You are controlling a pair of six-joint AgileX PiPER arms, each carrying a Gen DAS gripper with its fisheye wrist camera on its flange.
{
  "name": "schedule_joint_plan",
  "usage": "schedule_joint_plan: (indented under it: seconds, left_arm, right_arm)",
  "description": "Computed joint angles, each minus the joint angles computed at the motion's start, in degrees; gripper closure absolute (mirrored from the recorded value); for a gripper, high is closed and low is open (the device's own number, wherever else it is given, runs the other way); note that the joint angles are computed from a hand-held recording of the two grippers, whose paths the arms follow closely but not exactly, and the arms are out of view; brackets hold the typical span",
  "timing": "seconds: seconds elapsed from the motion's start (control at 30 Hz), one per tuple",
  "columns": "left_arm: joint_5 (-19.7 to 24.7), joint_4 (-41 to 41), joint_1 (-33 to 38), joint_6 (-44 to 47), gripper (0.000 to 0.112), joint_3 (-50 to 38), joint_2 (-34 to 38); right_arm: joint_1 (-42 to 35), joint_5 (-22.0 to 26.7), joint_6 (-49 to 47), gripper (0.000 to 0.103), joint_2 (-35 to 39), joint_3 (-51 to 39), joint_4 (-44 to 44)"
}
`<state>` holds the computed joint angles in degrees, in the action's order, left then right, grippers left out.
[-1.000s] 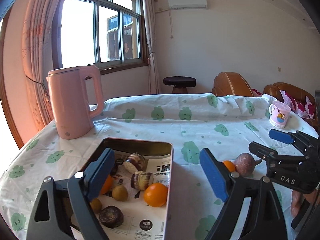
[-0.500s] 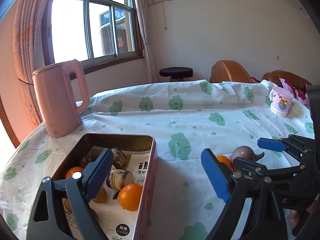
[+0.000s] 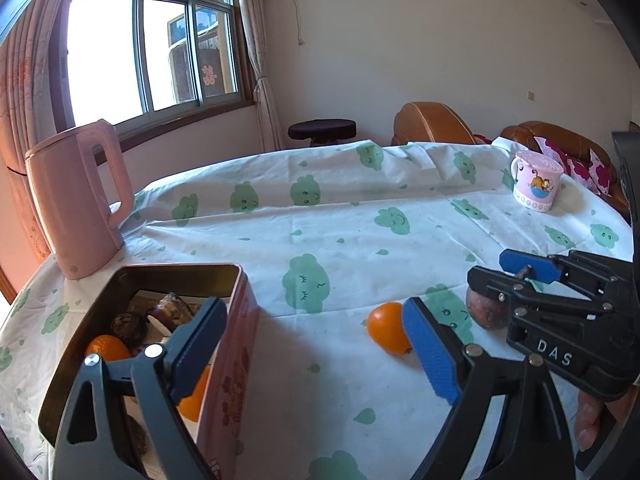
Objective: Organize fruits
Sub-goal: 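Grasp the mangosteen with the right tool while the left tool grasps the mandarin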
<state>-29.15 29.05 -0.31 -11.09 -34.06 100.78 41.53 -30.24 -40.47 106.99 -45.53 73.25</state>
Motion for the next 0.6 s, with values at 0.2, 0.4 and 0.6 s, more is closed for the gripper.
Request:
schedule_joint_plan:
  seconds: [0.2,0.4,0.6]
  left_arm:
    - [8.25,1.63,-5.69,-2.90,0.027,-5.27,3.58]
    - [14.79,11.79,-6.53,-14.69,0.031,-10.42,6.84]
    - [16.75,24.56,-6.98,-26.29,0.062,-12.52,8.14]
  right_arm:
    - [-2.24,0.33,1.95,0.064,-1.32,1.94,-2.03]
    - [-5.99,6.45,11.17,0.056,-1.61,2.87,-13.81]
    - [-7.65,10.45,14.30,0.051,-0.72,1.78,-18.81]
